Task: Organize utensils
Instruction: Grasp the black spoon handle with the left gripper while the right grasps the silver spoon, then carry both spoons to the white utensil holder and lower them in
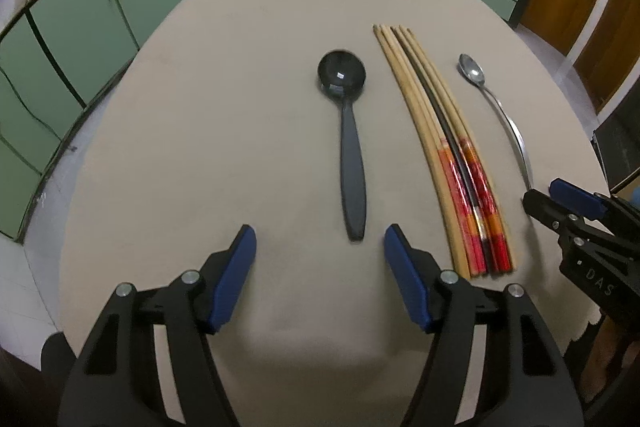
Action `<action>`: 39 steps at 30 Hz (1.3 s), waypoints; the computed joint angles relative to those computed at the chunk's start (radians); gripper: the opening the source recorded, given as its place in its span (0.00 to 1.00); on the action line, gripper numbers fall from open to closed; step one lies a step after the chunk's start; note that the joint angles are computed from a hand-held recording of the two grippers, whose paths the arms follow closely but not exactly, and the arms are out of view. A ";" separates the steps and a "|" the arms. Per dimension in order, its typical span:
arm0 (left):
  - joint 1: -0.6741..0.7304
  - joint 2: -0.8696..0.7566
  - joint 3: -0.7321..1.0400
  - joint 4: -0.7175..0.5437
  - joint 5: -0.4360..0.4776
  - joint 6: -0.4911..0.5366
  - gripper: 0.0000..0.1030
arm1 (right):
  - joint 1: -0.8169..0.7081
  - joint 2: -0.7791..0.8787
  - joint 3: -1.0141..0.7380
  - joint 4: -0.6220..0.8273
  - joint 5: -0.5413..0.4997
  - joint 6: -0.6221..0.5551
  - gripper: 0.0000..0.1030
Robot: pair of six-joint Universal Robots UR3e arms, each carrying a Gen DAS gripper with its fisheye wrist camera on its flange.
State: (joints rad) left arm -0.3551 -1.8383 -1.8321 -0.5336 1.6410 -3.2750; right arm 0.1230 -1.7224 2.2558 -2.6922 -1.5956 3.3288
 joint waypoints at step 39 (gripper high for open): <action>0.077 -0.065 0.581 -0.428 -0.152 0.162 0.12 | -0.137 0.069 -0.520 0.389 0.106 -0.229 0.09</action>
